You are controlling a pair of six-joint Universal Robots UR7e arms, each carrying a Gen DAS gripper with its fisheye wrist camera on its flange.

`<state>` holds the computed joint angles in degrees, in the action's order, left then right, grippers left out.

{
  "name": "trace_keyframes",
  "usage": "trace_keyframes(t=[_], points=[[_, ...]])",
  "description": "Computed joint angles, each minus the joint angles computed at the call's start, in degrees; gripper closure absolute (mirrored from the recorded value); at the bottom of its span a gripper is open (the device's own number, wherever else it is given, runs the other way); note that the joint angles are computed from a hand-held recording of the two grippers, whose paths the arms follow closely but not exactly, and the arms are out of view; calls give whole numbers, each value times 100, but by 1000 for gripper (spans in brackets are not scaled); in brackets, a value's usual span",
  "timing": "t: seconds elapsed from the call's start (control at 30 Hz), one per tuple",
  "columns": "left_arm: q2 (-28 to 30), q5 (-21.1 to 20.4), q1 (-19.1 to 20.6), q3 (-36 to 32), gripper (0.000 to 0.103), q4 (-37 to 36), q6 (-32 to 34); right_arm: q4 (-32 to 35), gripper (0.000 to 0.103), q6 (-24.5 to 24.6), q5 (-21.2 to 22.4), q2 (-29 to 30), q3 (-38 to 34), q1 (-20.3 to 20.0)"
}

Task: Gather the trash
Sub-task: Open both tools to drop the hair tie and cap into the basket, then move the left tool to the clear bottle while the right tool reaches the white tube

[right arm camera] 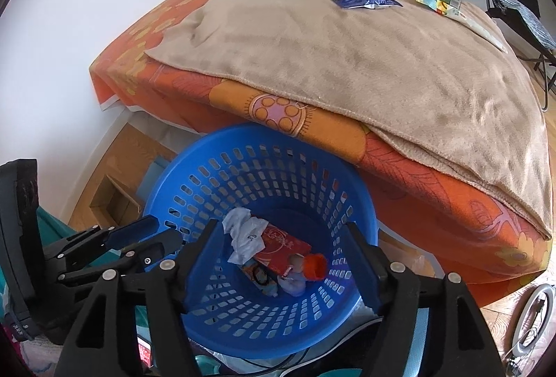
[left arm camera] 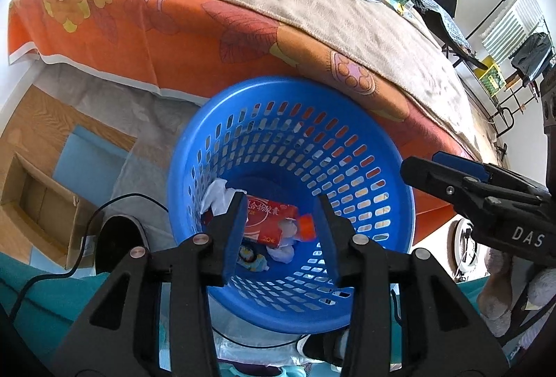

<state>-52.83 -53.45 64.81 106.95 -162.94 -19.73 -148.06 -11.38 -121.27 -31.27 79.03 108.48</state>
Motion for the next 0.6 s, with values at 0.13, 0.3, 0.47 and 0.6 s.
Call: trace_keyframes(t=[0.13, 0.3, 0.47, 0.6], points=[[0, -18, -18, 16, 49, -28, 3, -29, 31, 45, -48, 11, -41, 12], [28, 7, -32, -13, 48, 35, 49, -88, 30, 29, -77, 5, -67, 24], [54, -3, -25, -47, 48, 58, 29, -137, 30, 41, -93, -13, -76, 21], [75, 19, -26, -82, 48, 107, 47, -203, 30, 39, -46, -41, -75, 14]])
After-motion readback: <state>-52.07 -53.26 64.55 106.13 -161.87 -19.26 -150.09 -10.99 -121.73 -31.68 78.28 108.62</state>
